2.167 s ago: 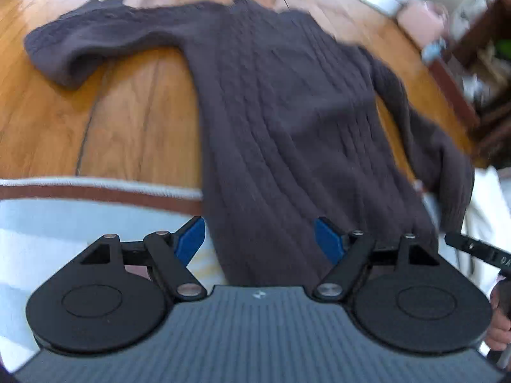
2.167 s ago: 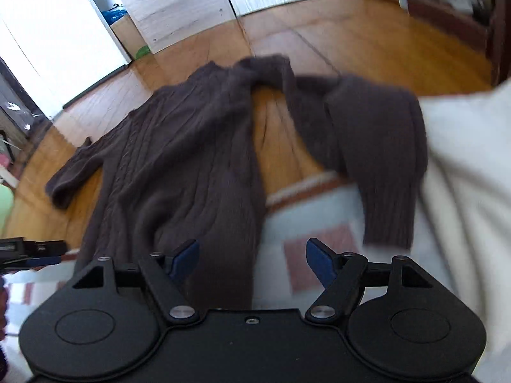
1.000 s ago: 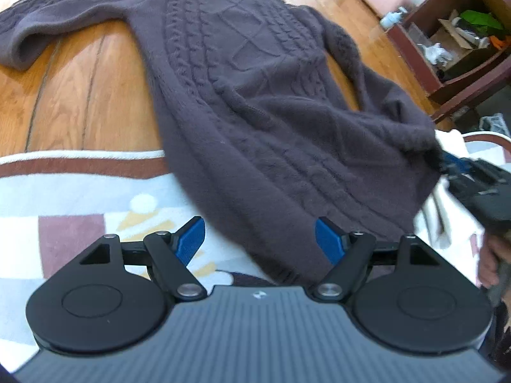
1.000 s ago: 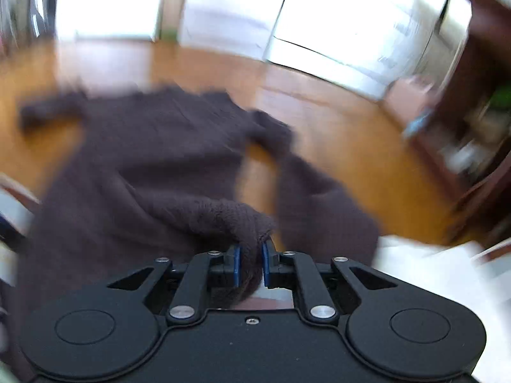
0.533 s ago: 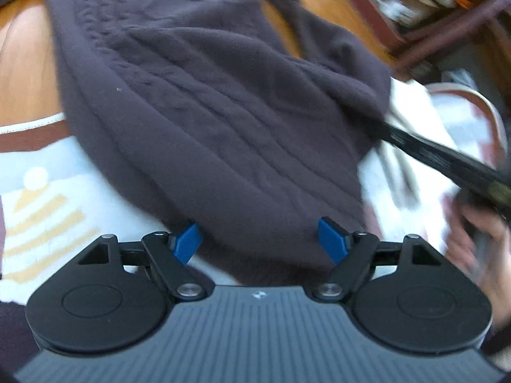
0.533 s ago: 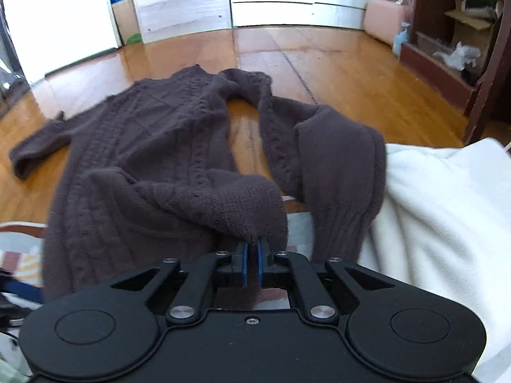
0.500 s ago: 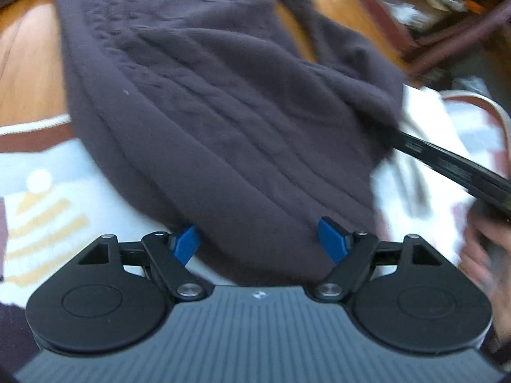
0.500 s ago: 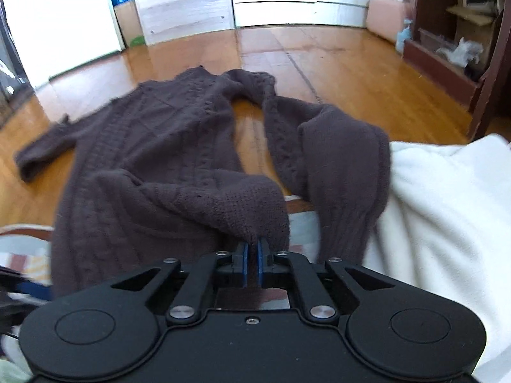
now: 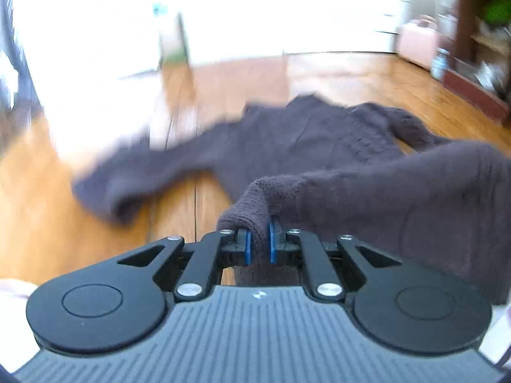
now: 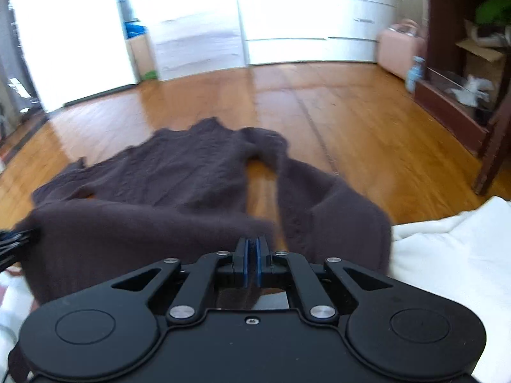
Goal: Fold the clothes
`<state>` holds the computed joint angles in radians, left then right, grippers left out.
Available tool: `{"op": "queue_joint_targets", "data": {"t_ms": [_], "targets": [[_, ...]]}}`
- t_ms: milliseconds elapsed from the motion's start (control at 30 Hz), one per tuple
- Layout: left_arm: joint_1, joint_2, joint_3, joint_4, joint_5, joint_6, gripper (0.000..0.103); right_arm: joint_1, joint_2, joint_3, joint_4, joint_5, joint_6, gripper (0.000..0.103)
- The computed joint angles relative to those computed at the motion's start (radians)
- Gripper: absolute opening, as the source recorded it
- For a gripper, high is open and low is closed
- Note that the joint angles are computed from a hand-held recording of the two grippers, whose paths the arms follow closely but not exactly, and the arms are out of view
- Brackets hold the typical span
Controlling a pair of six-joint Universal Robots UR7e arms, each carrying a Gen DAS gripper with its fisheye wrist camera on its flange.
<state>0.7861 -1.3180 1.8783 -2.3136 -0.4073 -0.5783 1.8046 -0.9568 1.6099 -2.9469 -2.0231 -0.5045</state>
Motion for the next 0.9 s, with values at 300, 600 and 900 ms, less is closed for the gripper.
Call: {"op": "queue_joint_targets", "data": {"t_ms": [300, 600, 900], "targets": [[0.051, -0.026, -0.058, 0.206, -0.156, -0.206, 0.043, -0.114, -0.107, 0.160, 0.050, 0.173, 0.184, 0.018], [0.051, -0.083, -0.037, 0.192, -0.459, -0.203, 0.059, -0.128, -0.121, 0.138, 0.359, 0.211, 0.085, 0.050], [-0.010, -0.020, -0.054, 0.266, -0.486, 0.006, 0.072, -0.092, -0.058, 0.169, 0.245, 0.128, -0.038, 0.009]]}}
